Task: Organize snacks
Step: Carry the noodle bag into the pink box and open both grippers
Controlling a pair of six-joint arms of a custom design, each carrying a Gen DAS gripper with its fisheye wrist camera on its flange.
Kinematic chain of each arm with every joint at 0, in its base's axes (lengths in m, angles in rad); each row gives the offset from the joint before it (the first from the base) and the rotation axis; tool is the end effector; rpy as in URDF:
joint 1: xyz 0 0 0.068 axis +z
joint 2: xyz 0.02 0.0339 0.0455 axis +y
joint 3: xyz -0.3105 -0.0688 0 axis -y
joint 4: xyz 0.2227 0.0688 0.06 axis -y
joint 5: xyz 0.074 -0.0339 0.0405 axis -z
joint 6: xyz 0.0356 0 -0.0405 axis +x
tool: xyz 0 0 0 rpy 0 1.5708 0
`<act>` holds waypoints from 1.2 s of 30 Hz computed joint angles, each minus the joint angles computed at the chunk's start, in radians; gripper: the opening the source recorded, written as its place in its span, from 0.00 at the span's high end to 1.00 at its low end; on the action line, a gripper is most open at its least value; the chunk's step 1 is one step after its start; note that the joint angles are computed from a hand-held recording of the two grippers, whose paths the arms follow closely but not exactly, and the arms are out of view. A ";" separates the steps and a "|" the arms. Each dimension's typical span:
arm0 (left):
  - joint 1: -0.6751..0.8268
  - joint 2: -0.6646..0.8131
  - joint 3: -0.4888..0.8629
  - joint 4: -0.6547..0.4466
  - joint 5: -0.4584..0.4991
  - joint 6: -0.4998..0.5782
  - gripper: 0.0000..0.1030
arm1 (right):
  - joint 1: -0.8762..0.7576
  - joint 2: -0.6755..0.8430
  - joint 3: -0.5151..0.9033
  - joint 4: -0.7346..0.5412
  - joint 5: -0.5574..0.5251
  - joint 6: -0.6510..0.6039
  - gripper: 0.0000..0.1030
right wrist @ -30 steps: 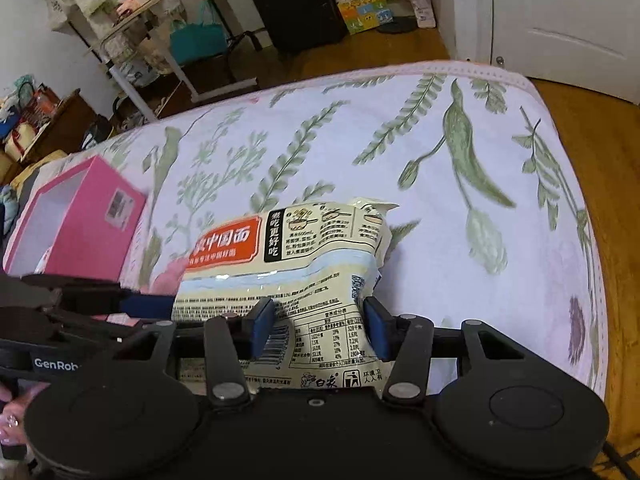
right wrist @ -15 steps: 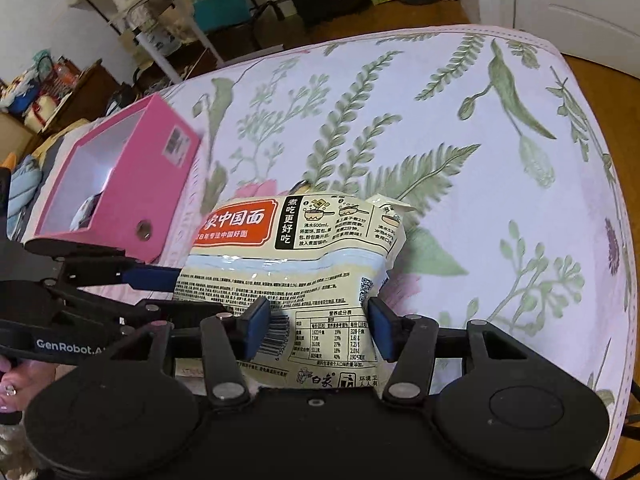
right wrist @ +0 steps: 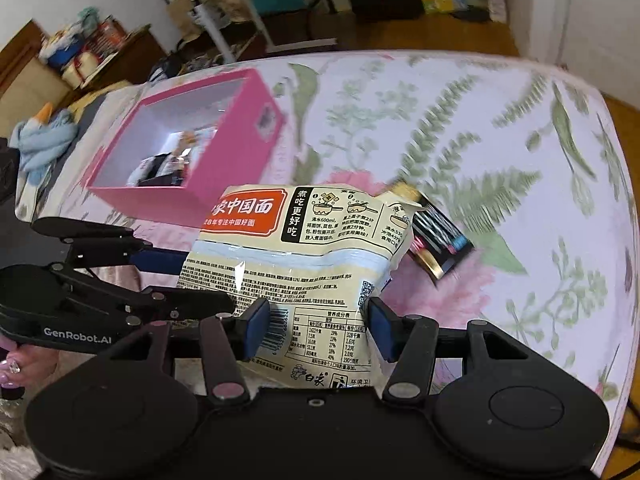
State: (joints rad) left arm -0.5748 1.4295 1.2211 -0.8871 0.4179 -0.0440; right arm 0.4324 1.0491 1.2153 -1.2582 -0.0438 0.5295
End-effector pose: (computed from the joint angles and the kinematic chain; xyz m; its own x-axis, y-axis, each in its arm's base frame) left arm 0.2064 -0.1509 0.3388 -0.7743 0.4536 -0.4413 0.6193 0.6867 -0.3806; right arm 0.1132 0.0540 0.3815 -0.9162 0.1329 -0.3780 0.0299 0.9634 0.2662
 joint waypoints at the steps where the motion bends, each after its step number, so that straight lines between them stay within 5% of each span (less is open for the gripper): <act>1: 0.029 -0.004 0.008 -0.023 0.014 0.006 0.52 | 0.043 0.027 0.031 -0.003 0.030 0.022 0.43; 10: 0.392 -0.031 0.116 -0.211 0.100 0.257 0.50 | 0.196 0.239 0.266 0.071 0.050 0.030 0.49; 13: 0.509 0.012 0.184 -0.266 0.097 0.368 0.50 | 0.184 0.294 0.290 0.151 0.009 0.011 0.68; 17: 0.627 0.077 0.257 -0.282 0.107 0.457 0.51 | 0.111 0.354 0.251 0.315 -0.112 0.007 0.69; 27: 0.732 0.297 0.381 -0.141 0.045 0.416 0.50 | 0.114 0.626 0.318 0.544 -0.161 0.046 0.68; 36: 0.688 0.368 0.324 0.080 -0.091 0.378 0.50 | 0.102 0.778 0.303 0.681 -0.236 0.176 0.65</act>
State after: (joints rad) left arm 0.1134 1.7977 1.5448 -0.8073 0.3273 0.3340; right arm 0.5348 1.8268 1.5180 -0.5769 -0.2799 0.7056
